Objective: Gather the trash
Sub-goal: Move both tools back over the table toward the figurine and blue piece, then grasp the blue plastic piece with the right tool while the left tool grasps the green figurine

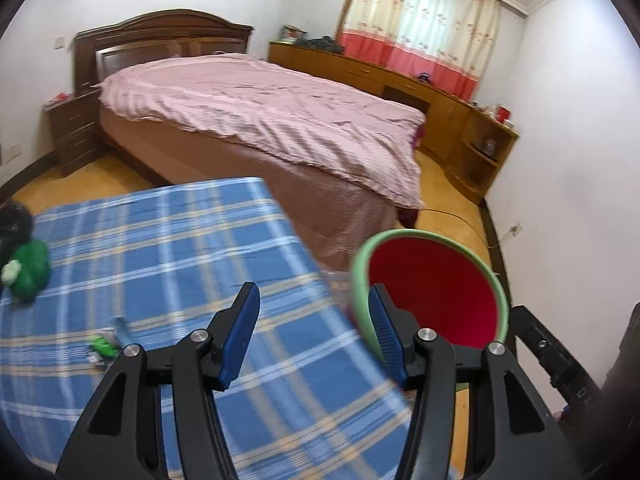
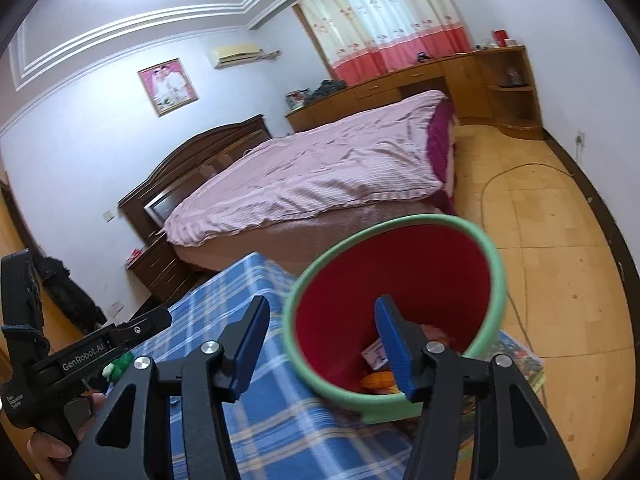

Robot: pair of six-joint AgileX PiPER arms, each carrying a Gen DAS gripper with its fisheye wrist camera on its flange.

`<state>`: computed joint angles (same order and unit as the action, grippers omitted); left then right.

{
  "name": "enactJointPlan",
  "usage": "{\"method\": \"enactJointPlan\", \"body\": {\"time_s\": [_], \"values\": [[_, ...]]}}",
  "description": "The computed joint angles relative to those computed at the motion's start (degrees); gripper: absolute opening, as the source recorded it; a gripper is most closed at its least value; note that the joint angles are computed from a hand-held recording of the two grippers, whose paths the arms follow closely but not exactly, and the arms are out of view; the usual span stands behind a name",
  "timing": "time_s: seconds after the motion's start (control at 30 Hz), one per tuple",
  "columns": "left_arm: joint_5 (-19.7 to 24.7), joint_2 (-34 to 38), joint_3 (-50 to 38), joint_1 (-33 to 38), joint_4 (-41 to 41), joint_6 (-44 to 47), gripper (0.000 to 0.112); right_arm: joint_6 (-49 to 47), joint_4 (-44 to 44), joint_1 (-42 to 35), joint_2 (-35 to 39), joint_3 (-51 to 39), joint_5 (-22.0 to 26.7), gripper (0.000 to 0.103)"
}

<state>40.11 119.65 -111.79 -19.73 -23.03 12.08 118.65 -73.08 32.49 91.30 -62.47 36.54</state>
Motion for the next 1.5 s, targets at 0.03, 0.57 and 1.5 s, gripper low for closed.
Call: {"method": "enactJointPlan", "body": {"time_s": [0.03,0.57,1.5], "values": [[-0.36,-0.66,1.03,0.73,-0.04,0.07,0.057,-0.86,0.61,0.31,0.55,-0.97,-0.15,0.059],[-3.73,-7.98,13.19,11.77,4.78,-0.39,0.057,-21.49,16.29,4.39,14.82,-21.31,-4.04,0.063],[-5.51,-3.06,16.46,23.77,7.48,0.17,0.057,-68.51,52.45,7.21,49.11,-74.88,15.46,0.063]]}}
